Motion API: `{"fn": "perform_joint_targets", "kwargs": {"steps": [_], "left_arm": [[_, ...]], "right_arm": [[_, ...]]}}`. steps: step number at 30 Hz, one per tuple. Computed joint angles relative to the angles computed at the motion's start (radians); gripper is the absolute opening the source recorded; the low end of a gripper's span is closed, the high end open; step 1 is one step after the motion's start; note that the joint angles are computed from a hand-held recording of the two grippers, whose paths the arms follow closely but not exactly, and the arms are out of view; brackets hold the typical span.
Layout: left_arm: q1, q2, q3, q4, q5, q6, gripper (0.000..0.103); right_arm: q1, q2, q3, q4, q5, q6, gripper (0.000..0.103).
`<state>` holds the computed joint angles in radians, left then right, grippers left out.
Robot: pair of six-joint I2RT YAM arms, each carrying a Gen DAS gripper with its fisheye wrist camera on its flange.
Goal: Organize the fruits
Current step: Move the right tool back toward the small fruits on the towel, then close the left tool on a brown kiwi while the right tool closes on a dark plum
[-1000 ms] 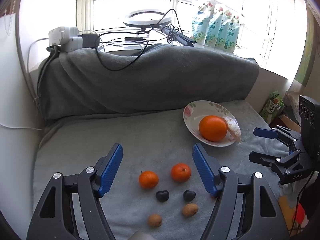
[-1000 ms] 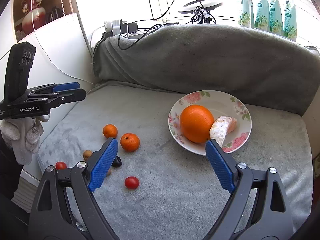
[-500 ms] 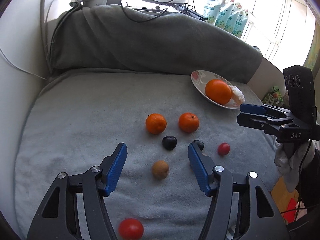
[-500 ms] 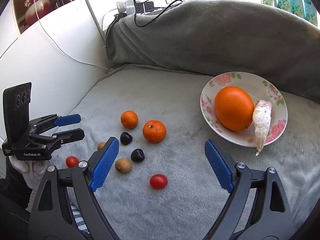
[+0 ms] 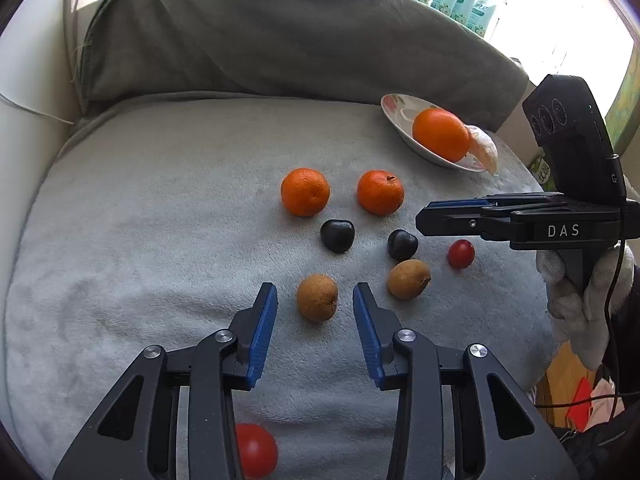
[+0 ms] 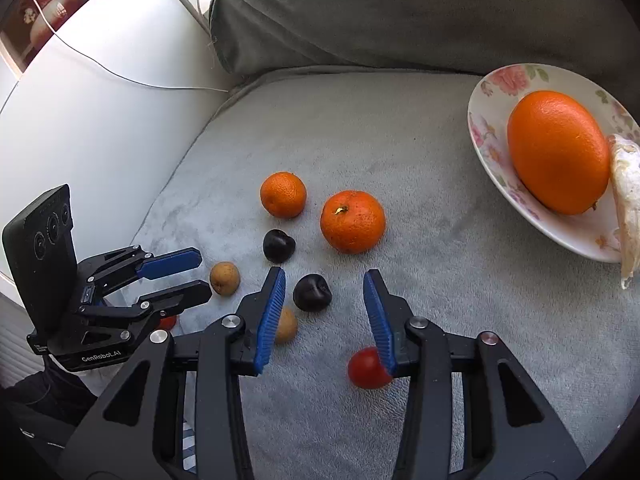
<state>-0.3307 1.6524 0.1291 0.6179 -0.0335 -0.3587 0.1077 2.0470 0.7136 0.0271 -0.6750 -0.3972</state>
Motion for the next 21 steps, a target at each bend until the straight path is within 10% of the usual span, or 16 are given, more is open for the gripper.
{"fn": "perform_joint_targets", "kwargs": {"steps": [21], "left_arm": [[0.016,0.13,0.047,0.046,0.024,0.021,0.028]], "right_arm": [[0.062,0.086,0.06,-0.018,0.015,0.016,0.024]]}}
